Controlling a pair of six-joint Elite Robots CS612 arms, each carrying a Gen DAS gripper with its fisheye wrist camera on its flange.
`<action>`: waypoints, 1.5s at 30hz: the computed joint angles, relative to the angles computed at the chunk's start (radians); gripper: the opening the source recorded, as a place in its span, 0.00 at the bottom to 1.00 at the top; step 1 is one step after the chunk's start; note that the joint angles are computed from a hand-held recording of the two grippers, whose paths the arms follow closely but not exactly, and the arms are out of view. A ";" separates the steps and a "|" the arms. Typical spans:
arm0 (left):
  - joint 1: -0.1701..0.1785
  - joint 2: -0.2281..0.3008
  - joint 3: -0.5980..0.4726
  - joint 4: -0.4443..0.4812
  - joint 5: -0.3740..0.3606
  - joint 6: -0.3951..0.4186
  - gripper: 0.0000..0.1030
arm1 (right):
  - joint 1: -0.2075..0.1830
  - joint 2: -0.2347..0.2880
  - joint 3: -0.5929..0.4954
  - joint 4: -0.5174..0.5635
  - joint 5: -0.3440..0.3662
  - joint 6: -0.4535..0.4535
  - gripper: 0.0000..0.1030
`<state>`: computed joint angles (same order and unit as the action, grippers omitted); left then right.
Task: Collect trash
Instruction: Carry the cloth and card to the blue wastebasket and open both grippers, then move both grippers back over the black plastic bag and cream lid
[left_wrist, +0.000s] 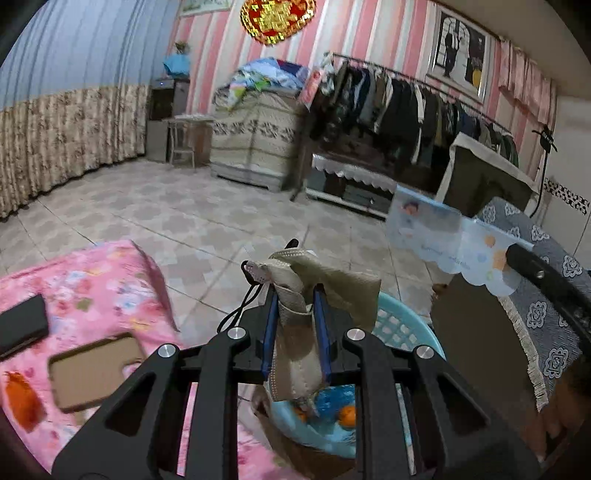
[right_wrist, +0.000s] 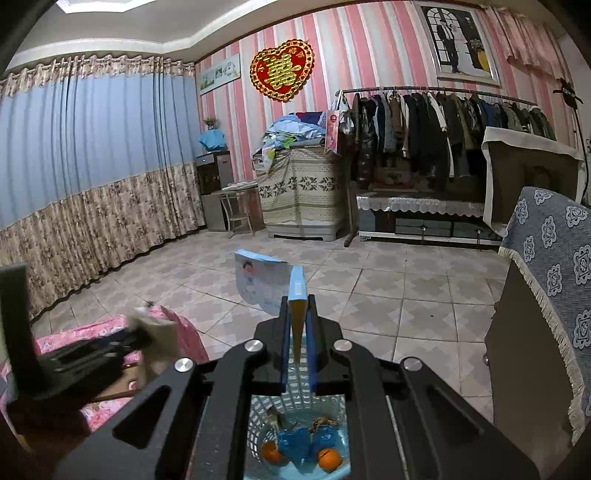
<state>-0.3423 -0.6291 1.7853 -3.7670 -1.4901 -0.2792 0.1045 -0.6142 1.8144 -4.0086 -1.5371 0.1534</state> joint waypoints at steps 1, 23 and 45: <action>-0.004 0.007 -0.009 0.009 0.005 0.004 0.18 | -0.001 0.001 -0.004 0.003 0.002 0.004 0.08; -0.022 -0.007 -0.009 0.029 0.043 0.037 0.59 | -0.019 0.017 -0.029 0.016 0.048 0.074 0.44; 0.156 -0.131 0.354 -0.214 0.341 0.042 0.79 | 0.081 0.026 -0.082 0.024 0.136 -0.001 0.77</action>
